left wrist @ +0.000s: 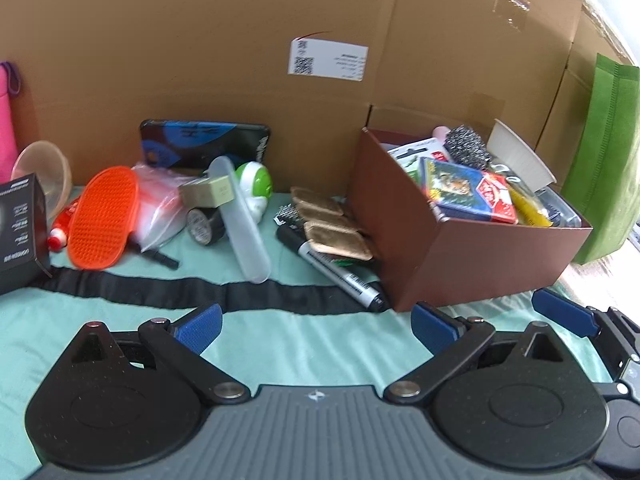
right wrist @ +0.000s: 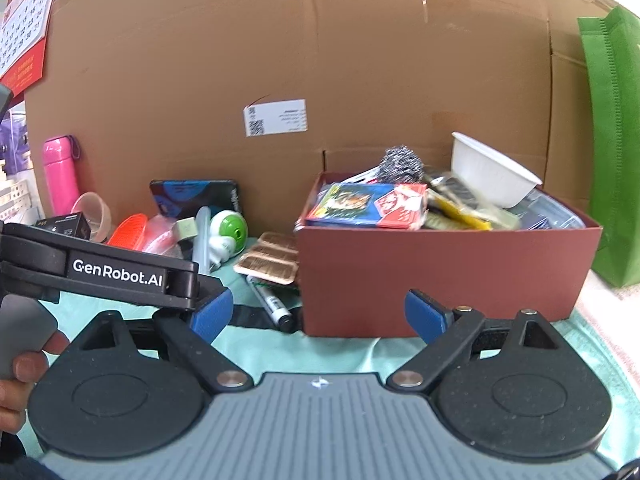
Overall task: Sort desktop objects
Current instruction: 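Withdraw both grippers from the box back toward the table items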
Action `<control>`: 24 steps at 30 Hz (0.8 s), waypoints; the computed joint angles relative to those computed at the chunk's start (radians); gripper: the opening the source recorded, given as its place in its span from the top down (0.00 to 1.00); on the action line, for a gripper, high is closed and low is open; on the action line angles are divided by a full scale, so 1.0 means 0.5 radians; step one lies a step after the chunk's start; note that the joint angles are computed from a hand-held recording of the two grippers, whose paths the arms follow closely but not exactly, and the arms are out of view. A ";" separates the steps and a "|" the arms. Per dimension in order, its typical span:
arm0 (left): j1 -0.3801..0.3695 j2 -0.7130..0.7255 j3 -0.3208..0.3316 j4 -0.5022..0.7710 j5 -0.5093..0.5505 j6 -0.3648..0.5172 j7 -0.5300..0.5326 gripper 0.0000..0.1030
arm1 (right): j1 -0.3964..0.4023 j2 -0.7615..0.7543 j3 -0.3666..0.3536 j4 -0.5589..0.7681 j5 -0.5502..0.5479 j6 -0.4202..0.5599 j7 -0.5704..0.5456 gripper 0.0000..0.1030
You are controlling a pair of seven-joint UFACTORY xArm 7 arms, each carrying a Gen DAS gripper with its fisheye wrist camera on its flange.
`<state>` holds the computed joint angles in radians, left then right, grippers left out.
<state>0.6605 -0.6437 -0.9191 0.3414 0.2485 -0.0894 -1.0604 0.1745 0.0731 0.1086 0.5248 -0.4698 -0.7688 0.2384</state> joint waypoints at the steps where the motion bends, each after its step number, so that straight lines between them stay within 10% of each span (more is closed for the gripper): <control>1: -0.011 0.002 0.012 -0.009 -0.004 0.005 0.000 0.00 | 0.008 -0.002 0.007 -0.003 0.004 0.010 -0.005 0.12; 24: 0.039 0.348 0.202 -0.132 -0.172 -0.196 0.188 0.01 | 0.074 0.344 0.173 0.372 0.012 0.447 -0.026 0.24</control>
